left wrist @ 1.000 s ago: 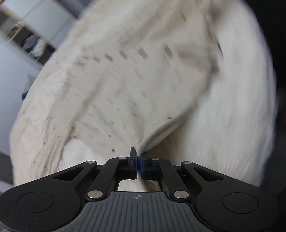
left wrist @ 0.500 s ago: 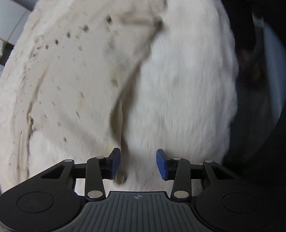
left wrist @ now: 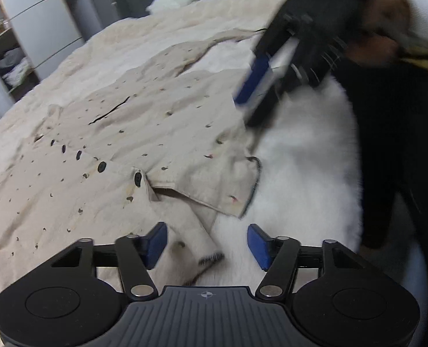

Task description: Fold clothes

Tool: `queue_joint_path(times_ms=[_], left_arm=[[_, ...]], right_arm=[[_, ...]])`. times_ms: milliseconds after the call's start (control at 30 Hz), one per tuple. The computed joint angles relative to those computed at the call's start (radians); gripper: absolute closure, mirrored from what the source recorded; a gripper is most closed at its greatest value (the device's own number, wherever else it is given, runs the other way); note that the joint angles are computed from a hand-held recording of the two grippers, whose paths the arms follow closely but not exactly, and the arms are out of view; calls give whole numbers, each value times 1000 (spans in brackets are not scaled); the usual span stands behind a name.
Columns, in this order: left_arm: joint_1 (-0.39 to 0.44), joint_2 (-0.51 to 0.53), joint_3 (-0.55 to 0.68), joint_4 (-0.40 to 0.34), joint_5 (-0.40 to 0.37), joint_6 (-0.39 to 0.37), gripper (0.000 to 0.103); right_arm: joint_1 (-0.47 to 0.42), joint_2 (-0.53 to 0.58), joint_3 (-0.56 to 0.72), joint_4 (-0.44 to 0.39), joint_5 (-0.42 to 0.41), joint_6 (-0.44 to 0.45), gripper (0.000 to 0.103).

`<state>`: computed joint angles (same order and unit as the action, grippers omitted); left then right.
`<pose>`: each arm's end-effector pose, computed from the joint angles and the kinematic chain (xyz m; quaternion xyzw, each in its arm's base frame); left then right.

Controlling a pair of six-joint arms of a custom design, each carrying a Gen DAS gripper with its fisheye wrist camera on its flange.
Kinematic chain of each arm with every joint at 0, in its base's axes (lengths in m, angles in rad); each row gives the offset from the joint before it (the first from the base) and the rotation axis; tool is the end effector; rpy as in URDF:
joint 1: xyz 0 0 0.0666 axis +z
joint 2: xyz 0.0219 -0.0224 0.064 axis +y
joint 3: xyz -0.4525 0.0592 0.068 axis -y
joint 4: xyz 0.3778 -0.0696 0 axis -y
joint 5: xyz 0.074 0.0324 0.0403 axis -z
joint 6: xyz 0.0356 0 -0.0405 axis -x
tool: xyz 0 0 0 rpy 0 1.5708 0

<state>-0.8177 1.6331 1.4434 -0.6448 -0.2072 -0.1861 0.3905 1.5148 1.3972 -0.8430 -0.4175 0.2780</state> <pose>0.3893 -0.4052 0.4260 0.4138 0.8314 -0.0195 0.3702 0.4575 0.2035 0.4544 -0.3649 0.8610 0.2139 0.2823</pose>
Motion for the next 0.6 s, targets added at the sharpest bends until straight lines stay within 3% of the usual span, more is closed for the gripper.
queue_joint_path(times_ms=[67, 233, 400, 467, 600], left_arm=[[-12, 1, -2, 10, -41, -5, 87], [-29, -4, -28, 57, -107, 39, 86], [-35, 9, 6, -23, -145, 165, 77], [-32, 27, 42, -81, -138, 249, 75], [-35, 46, 78, -132, -150, 311, 75]], right_arm=[[29, -10, -39, 50, -4, -15, 61], [32, -42, -122, 216, 2, -151, 61], [25, -43, -150, 270, 7, -189, 60], [34, -38, -153, 272, 31, -188, 58], [35, -32, -165, 288, 43, -214, 55]])
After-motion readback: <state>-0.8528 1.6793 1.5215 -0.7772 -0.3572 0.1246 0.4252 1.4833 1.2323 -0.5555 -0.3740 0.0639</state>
